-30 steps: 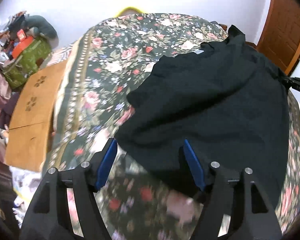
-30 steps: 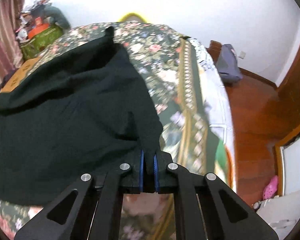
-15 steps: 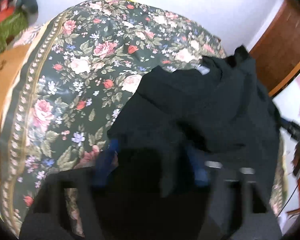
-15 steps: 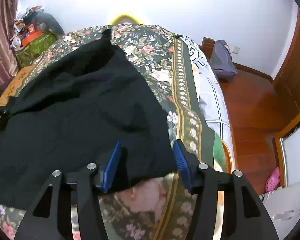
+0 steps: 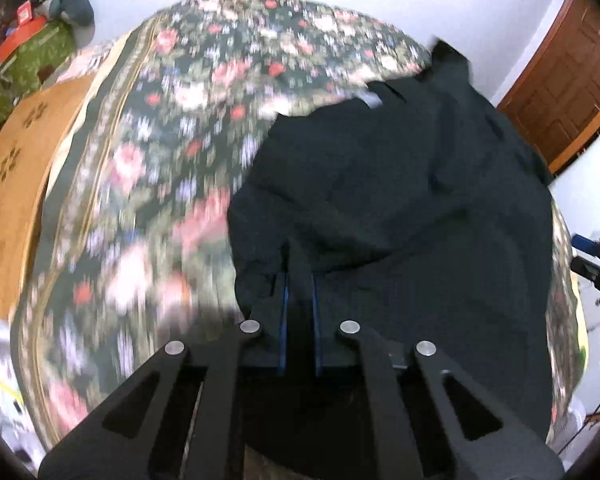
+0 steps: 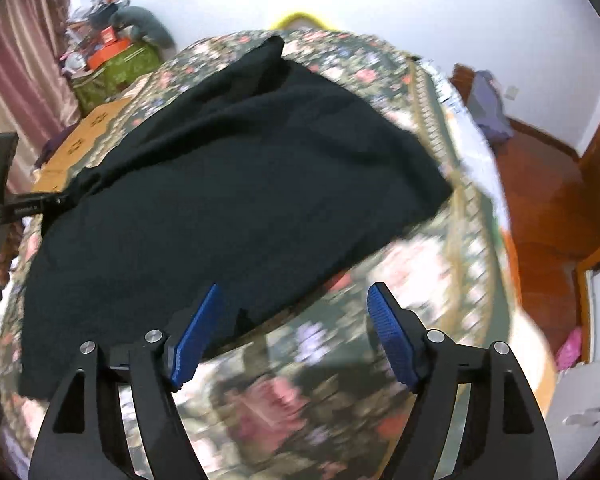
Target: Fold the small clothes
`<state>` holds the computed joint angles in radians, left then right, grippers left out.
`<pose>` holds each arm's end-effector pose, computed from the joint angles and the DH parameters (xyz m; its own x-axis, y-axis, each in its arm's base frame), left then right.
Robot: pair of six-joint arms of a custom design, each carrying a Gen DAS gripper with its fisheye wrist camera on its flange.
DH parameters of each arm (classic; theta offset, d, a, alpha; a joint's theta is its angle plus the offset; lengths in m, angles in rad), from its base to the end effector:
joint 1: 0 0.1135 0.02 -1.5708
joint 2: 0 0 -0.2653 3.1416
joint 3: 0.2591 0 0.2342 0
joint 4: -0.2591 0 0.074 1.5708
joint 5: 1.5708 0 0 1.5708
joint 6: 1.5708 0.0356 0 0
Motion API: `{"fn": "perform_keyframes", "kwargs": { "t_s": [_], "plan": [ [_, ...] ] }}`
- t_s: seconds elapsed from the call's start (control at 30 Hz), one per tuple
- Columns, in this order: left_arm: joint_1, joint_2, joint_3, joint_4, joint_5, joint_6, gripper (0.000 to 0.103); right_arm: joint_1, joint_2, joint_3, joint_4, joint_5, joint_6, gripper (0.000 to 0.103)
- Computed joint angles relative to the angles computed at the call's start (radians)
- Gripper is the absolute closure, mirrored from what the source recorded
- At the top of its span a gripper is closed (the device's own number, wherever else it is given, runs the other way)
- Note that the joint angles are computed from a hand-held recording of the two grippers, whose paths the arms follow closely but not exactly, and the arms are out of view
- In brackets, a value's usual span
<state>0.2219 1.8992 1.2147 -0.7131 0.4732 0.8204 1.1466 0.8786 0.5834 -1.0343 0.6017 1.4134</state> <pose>0.3324 0.0584 0.1639 -0.7425 0.4999 -0.4459 0.6215 0.7625 -0.1801 0.0634 0.0914 0.2089 -0.7497 0.3182 -0.5803 0.2857 0.9465 0.1499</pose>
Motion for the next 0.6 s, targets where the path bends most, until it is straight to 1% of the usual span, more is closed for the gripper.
{"fn": "perform_keyframes", "kwargs": {
  "t_s": [0.07, 0.17, 0.2, 0.27, 0.37, 0.43, 0.5, 0.53, 0.57, 0.6],
  "plan": [
    [0.054, -0.049, -0.065, -0.031, -0.006, 0.07, 0.095, 0.055, 0.025, -0.007, 0.052, -0.013, 0.05, 0.03],
    [0.142, -0.163, -0.191, -0.038, -0.005, 0.185, 0.095, 0.142, 0.069, -0.024, 0.143, -0.029, 0.129, 0.03],
    [0.18, -0.196, -0.221, -0.059, 0.001, 0.231, 0.095, 0.151, 0.081, -0.03, 0.17, -0.039, 0.136, 0.03],
    [0.235, -0.224, -0.234, -0.122, 0.012, 0.286, 0.095, 0.189, 0.121, -0.046, 0.238, -0.057, 0.169, 0.03],
    [0.312, -0.25, -0.231, -0.257, 0.016, 0.377, 0.095, 0.237, 0.18, -0.063, 0.328, -0.08, 0.205, 0.03],
    [0.333, -0.276, -0.254, -0.302, 0.014, 0.415, 0.095, 0.268, 0.215, -0.069, 0.375, -0.083, 0.21, 0.031],
    [0.344, -0.335, -0.305, -0.301, 0.018, 0.434, 0.095, 0.303, 0.272, -0.045, 0.35, -0.064, 0.24, 0.039],
    [0.346, -0.355, -0.323, -0.302, 0.021, 0.436, 0.095, 0.315, 0.287, -0.037, 0.332, -0.055, 0.244, 0.048],
    [0.349, -0.371, -0.339, -0.308, 0.026, 0.436, 0.095, 0.333, 0.288, -0.037, 0.32, -0.037, 0.254, 0.061],
    [0.353, -0.379, -0.347, -0.321, 0.03, 0.438, 0.095, 0.341, 0.28, -0.041, 0.299, -0.03, 0.27, 0.068]
  ]
}}
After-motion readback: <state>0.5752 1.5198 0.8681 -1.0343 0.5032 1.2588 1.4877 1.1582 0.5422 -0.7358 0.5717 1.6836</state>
